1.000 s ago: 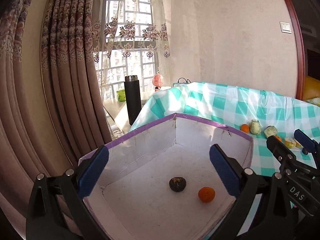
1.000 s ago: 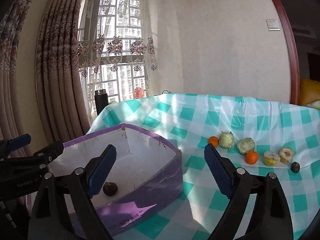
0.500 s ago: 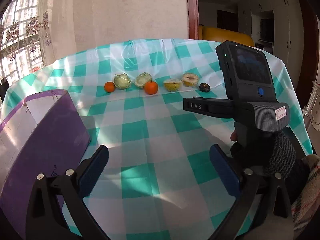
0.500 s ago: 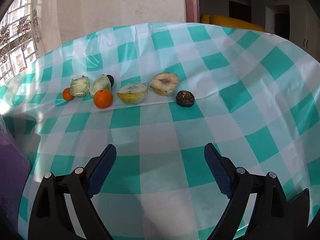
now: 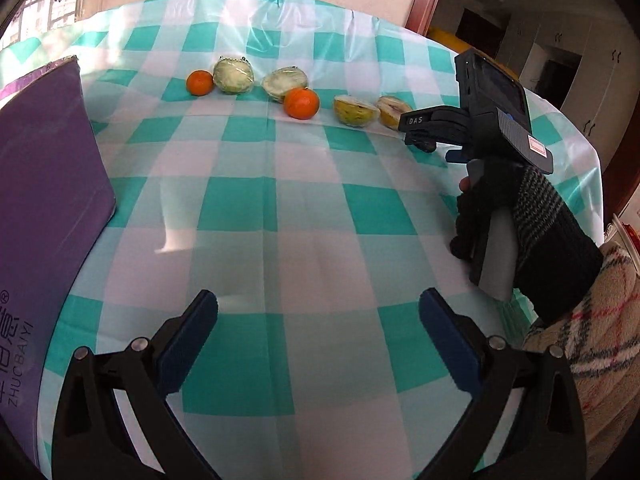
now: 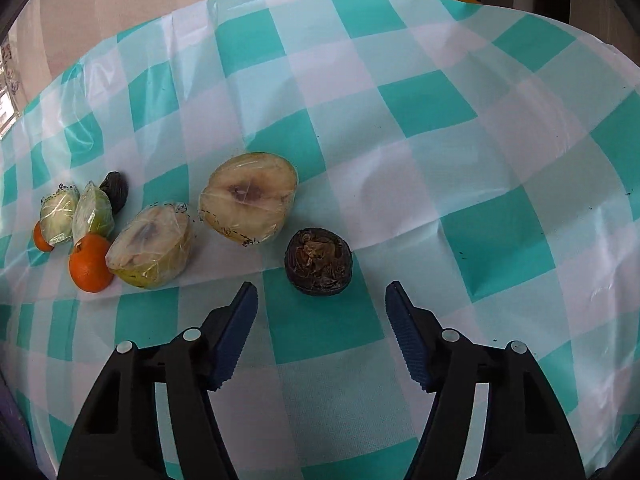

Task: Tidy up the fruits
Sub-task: 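Grasp the second dark fruit with the right gripper while the left grasps an orange, then carry the orange with the left gripper into the box while the right carries the dark fruit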

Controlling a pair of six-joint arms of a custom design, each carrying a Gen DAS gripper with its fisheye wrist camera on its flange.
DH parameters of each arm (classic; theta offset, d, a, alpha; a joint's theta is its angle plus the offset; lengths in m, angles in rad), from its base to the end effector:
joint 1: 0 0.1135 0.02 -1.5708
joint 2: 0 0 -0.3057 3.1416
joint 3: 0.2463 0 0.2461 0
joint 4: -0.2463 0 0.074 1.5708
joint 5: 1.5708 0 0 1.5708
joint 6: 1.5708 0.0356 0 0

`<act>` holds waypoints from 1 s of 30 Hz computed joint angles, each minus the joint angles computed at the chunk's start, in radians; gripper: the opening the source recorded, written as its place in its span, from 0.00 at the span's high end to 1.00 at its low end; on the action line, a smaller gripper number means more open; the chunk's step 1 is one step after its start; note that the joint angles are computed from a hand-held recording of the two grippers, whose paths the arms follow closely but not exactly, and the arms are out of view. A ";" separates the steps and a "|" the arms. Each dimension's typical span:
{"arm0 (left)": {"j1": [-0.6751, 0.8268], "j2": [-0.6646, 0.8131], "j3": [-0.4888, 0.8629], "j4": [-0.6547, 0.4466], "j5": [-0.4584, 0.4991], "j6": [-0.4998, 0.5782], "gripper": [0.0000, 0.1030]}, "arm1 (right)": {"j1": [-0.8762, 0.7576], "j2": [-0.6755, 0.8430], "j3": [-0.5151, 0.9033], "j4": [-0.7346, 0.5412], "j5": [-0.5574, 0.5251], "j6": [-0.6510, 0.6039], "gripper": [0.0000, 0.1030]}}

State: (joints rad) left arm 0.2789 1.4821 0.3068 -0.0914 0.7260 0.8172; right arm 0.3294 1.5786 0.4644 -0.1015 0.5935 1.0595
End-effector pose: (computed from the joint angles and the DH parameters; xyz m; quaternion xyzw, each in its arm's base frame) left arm 0.1703 0.0242 0.1249 0.2976 0.8765 -0.2258 0.3037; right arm 0.2122 0.0515 0.1344 0.3843 0.8608 -0.1131 0.3140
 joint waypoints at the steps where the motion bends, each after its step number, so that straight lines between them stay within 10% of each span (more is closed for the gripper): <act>1: -0.031 -0.004 -0.002 0.038 -0.017 -0.041 0.02 | -0.014 0.001 0.000 0.011 -0.004 -0.020 0.42; 5: -0.243 0.027 0.019 0.257 -0.155 -0.289 0.02 | -0.025 0.004 0.001 0.008 0.005 -0.039 0.65; 14: -0.607 0.311 0.335 0.363 -0.485 -0.654 0.09 | -0.099 -0.172 -0.245 0.315 -0.090 -0.014 0.65; 23: -0.712 0.504 0.636 0.219 -0.670 -0.740 0.27 | -0.105 -0.199 -0.335 0.436 -0.117 0.004 0.65; 27: -0.692 0.503 0.628 0.252 -0.608 -0.714 0.58 | -0.154 -0.220 -0.307 0.412 -0.150 -0.033 0.65; 30: -0.667 0.458 0.551 0.339 -0.562 -0.725 0.58 | -0.162 -0.226 -0.321 0.434 -0.159 -0.034 0.65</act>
State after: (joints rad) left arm -0.3878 1.9400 0.8580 0.2481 0.1644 0.0922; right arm 0.1676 1.3528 0.1432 0.3320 0.4349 1.0257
